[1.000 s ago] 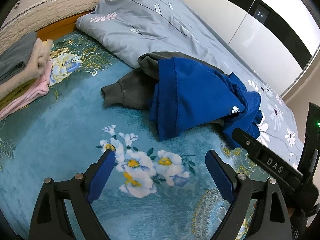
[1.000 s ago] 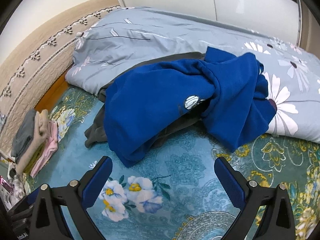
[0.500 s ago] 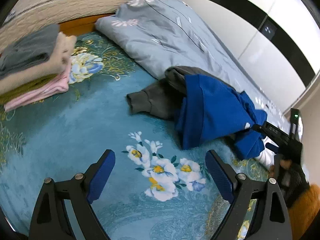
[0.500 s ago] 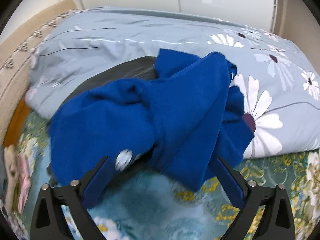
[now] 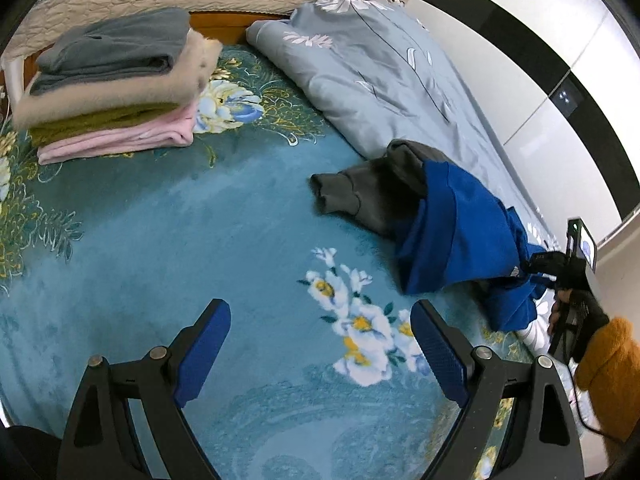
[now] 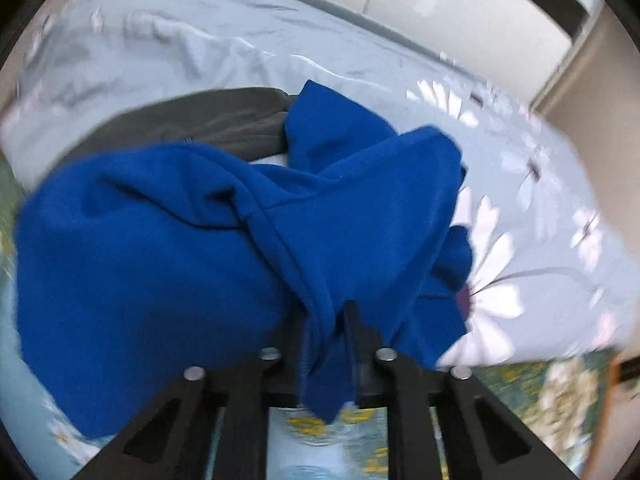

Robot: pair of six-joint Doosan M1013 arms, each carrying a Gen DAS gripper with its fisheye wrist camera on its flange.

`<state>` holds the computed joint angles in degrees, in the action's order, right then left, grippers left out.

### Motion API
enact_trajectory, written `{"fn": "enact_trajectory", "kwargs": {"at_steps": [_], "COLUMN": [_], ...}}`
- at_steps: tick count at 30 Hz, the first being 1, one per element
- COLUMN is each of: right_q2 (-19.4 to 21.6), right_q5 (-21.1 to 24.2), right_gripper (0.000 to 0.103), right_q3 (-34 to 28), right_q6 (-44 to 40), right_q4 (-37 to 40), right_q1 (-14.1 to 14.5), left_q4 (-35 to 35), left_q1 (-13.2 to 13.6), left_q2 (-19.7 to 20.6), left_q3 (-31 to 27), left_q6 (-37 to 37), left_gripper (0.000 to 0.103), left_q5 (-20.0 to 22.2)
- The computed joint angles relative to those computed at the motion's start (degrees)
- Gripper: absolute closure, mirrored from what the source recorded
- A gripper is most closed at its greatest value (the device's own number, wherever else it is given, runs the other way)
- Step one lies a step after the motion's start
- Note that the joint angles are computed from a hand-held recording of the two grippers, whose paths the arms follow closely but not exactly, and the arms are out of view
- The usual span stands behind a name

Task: Fold clothes
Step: 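Grasp the blue sweatshirt with the right gripper and lift it, then shake the lifted sweatshirt with the right gripper and lay it on the blanket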

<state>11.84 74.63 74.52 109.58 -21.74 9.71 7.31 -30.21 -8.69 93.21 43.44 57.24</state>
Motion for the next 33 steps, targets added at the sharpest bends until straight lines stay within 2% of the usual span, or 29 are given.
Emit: {"fn": "enact_trajectory", "kwargs": {"at_steps": [2, 4, 8, 13, 18, 26, 33], "right_q2": [-0.2, -0.7, -2.5, -6.4, -10.6, -19.6, -27.6], "right_q5": [0.2, 0.2, -2.0, -8.2, -15.9, -25.5, -31.8], "right_gripper": [0.094, 0.094, 0.094, 0.095, 0.095, 0.096, 0.096], "right_q3": [0.1, 0.1, 1.1, 1.9, 2.2, 3.2, 2.6], "right_q6": [0.2, 0.8, 3.2, 8.2, 6.2, 1.8, -5.9], "right_q4": [-1.5, 1.1, 0.9, 1.3, -1.4, 4.9, 4.1], "right_q1": [0.2, -0.7, -1.3, -3.4, -4.5, -8.5, -7.9], "left_q4": [-0.1, -0.4, -0.9, -1.9, -2.4, -2.5, -3.3], "left_q1": [0.2, 0.6, 1.0, 0.6, 0.1, -1.8, -3.9], "left_q2": [-0.5, -0.9, -1.0, -1.1, -1.2, -1.5, -1.9], "left_q3": [0.3, 0.6, 0.8, 0.8, 0.6, 0.1, -0.5], "left_q6": [0.3, 0.1, -1.1, -0.1, -0.1, 1.2, 4.1], "left_gripper": [0.011, 0.011, 0.011, 0.011, 0.011, 0.011, 0.011], "left_q5": [-0.2, -0.5, -0.5, -0.8, -1.2, -1.3, -1.5]}}
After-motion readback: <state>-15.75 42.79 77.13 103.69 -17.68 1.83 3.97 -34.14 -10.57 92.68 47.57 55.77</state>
